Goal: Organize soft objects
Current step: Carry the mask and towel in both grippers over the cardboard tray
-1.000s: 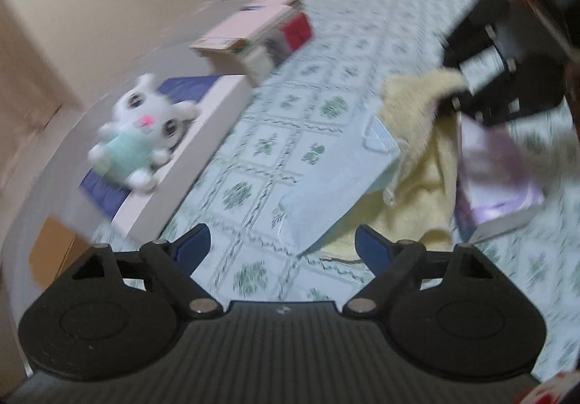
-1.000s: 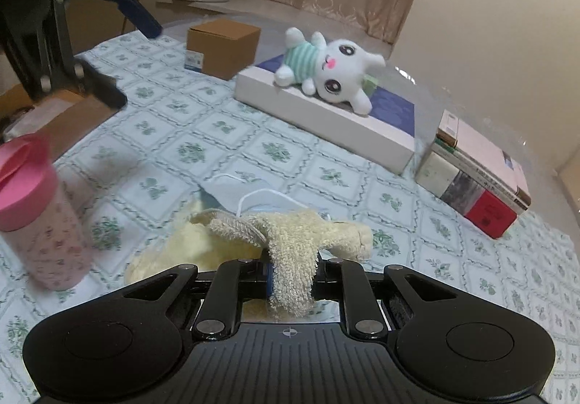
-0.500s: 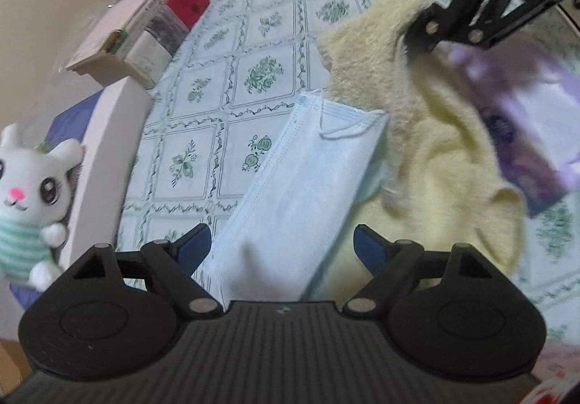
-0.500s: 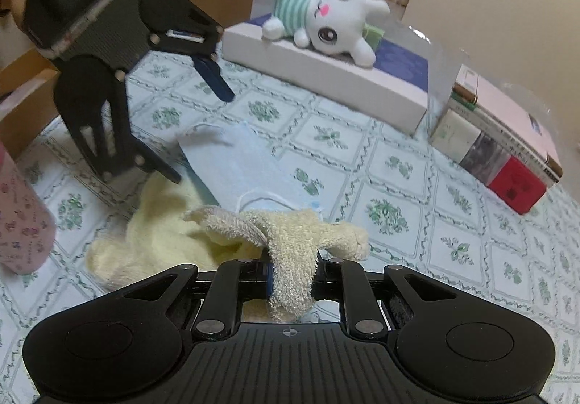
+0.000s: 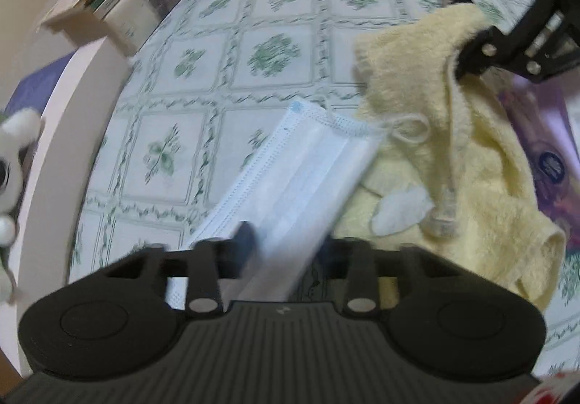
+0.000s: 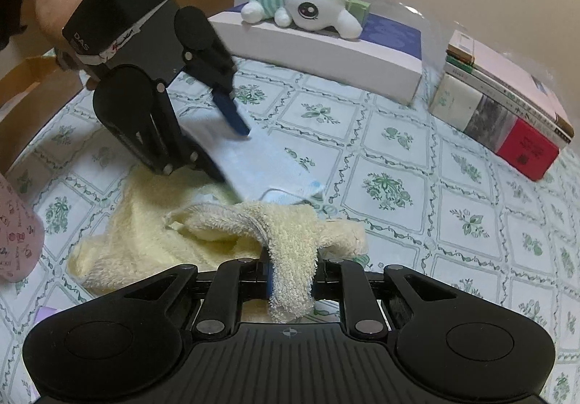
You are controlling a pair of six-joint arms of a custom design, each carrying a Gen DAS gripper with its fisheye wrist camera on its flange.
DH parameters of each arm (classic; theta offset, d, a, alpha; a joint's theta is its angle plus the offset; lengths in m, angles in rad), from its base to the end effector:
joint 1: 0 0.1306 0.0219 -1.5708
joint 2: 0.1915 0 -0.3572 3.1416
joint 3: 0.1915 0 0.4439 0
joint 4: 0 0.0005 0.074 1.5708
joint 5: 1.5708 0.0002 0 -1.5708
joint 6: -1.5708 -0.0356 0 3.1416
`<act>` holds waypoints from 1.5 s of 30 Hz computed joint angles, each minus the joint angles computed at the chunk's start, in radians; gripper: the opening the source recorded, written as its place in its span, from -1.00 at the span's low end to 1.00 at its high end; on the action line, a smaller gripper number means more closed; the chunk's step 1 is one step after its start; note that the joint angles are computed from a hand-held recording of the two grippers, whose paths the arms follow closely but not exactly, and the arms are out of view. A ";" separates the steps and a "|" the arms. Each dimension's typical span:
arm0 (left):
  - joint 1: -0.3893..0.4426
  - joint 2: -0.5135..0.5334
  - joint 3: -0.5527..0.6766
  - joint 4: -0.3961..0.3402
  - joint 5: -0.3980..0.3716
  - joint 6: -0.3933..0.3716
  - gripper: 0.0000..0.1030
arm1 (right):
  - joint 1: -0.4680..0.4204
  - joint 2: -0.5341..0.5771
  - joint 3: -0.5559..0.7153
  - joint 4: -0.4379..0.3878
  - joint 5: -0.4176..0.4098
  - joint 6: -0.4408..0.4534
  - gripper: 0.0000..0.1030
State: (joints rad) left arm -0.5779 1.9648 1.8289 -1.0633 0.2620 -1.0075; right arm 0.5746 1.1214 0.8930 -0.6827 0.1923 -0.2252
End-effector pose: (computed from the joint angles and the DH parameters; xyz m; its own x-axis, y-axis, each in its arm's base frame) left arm 0.5796 -0.3896 0.2671 0.0960 0.9124 -0.3979 0.9837 -0.0258 0.1781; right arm 0.3647 0.2275 0.2893 -0.7437 -0.2204 -0.6311 -0.2760 0.9611 -0.0104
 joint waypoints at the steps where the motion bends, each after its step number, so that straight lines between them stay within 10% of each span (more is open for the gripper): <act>1: 0.003 0.001 0.002 -0.007 0.010 0.016 -0.66 | -0.002 -0.003 -0.004 0.003 -0.002 -0.007 -0.68; 6: 0.019 -0.031 -0.029 0.022 0.001 0.137 -0.97 | -0.010 -0.030 -0.027 0.015 0.004 -0.050 -0.68; 26: 0.160 -0.535 -0.302 0.040 -0.033 0.592 -0.99 | 0.171 -0.178 0.136 -0.160 0.268 -0.134 -0.70; 45: 0.354 -1.015 -0.512 -0.131 -0.031 0.620 -0.99 | 0.491 -0.118 0.446 -0.264 0.570 -0.082 -0.70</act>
